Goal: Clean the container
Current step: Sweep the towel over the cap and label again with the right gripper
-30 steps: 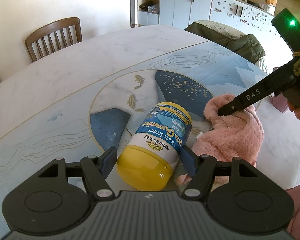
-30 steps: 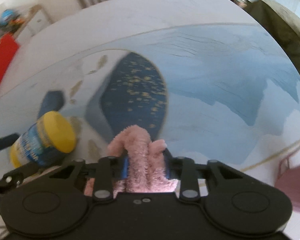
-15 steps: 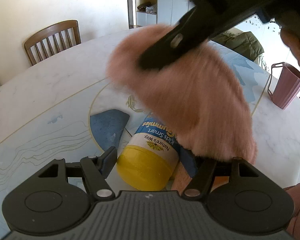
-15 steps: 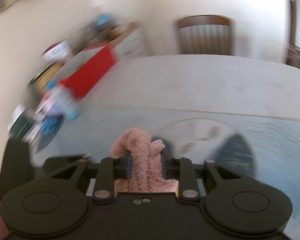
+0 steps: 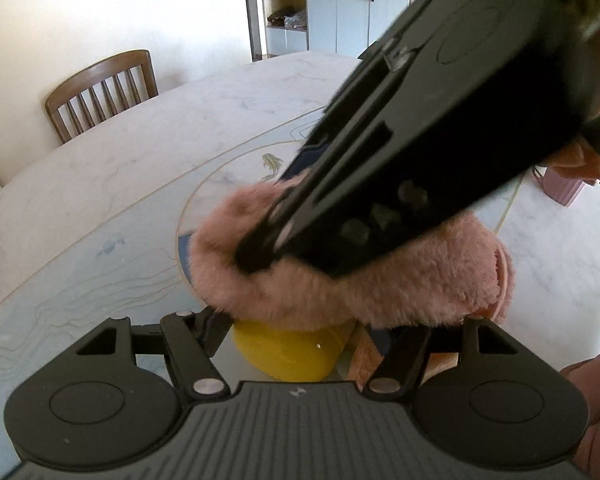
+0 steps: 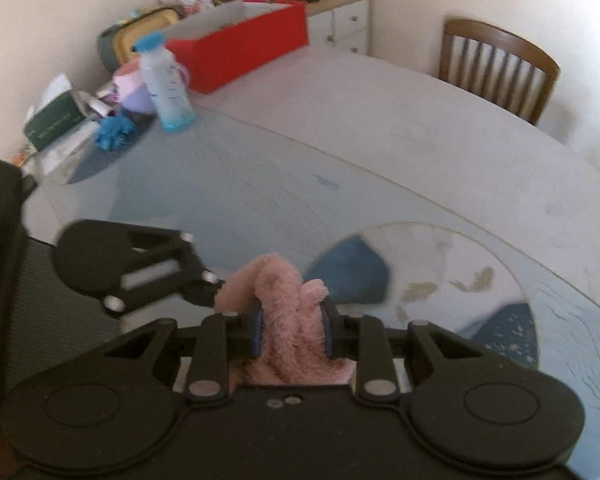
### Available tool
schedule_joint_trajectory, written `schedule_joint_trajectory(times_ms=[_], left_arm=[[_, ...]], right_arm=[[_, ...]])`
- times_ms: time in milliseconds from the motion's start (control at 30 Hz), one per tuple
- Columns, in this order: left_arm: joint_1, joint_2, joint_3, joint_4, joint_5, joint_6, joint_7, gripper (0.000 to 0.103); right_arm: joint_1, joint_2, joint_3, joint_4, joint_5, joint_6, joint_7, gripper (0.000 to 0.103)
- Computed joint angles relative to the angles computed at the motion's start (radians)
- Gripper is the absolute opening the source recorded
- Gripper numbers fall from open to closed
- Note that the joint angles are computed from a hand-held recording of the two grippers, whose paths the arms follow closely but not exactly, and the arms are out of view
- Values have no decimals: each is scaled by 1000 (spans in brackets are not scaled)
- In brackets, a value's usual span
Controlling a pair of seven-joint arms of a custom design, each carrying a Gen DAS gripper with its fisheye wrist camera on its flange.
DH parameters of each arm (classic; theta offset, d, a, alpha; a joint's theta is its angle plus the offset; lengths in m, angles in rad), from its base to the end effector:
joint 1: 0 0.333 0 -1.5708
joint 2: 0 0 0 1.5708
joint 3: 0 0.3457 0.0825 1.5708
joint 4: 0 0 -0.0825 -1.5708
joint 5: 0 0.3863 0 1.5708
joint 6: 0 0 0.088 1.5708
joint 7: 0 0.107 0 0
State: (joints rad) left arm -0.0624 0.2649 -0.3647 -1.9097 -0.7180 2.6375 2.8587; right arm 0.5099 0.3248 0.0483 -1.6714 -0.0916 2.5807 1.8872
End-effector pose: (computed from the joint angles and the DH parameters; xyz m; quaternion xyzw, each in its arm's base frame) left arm 0.6112 -0.2402 0.4410 -0.2086 0.9132 -0.3351 0.1015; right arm 0.6010 0.3719 0.5095 -0.7697 0.5690 -0.1241 0.2615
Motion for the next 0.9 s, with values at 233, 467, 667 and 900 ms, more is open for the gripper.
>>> schedule_joint_trajectory(times_ms=[233, 467, 667, 900], left_arm=[[-2, 15, 3, 23, 16, -23, -46, 69], [30, 62, 15, 121, -10, -194, -159, 67], [42, 131, 23, 221, 21, -299, -268, 68], [55, 125, 16, 224, 26, -355, -252, 67]], right_arm=[[0, -67, -41, -98, -98, 13, 134, 25], [-37, -132, -18, -201, -105, 68, 214, 26], [-58, -175, 8, -262, -74, 91, 224, 26], [-82, -217, 32, -333, 12, 132, 231, 26]])
